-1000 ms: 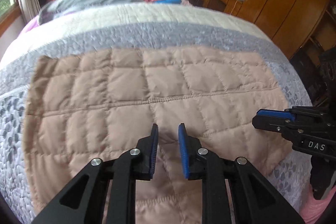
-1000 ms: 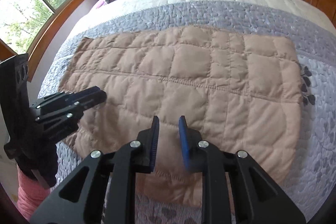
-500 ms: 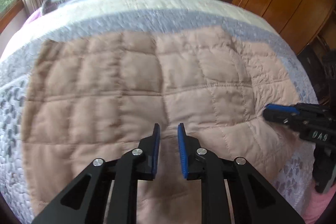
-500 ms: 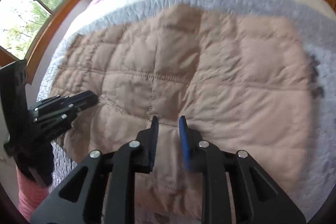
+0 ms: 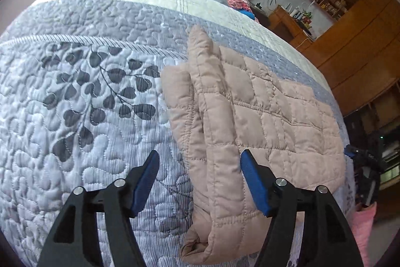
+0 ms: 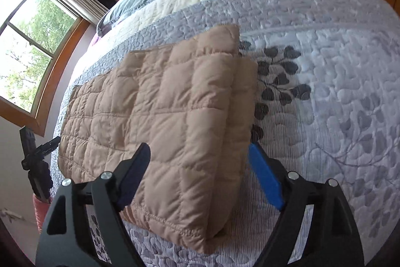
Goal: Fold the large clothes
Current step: 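Grasp the coat's side edge with both grippers and fold it over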
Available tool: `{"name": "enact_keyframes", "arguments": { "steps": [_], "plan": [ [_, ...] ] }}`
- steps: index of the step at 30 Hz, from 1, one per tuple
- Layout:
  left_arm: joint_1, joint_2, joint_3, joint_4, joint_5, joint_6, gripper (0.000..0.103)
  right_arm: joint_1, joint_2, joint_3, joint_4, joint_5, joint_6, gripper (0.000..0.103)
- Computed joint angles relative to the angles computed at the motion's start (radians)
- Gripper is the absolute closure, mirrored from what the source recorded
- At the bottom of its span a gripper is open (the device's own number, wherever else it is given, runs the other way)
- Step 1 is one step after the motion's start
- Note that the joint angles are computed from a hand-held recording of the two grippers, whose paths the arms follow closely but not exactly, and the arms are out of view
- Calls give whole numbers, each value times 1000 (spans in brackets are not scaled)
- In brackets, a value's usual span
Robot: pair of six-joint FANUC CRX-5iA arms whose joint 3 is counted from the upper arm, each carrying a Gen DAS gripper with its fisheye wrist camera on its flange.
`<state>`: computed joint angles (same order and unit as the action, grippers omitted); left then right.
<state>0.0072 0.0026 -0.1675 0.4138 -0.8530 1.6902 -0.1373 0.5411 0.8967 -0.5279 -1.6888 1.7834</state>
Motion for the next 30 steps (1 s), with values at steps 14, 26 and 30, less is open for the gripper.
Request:
{"name": "enact_keyframes", "arguments": {
  "steps": [14, 26, 30],
  "plan": [
    [-21, 132, -82, 403, 92, -356, 27, -2, 82, 33, -74, -45, -55, 20],
    [-87, 71, -122, 463, 196, -347, 87, -31, 4, 0, -181, -57, 4, 86],
    [-112, -8, -104, 358, 184, -274, 87, -49, -72, -40, -211, -77, 60, 87]
  ]
}}
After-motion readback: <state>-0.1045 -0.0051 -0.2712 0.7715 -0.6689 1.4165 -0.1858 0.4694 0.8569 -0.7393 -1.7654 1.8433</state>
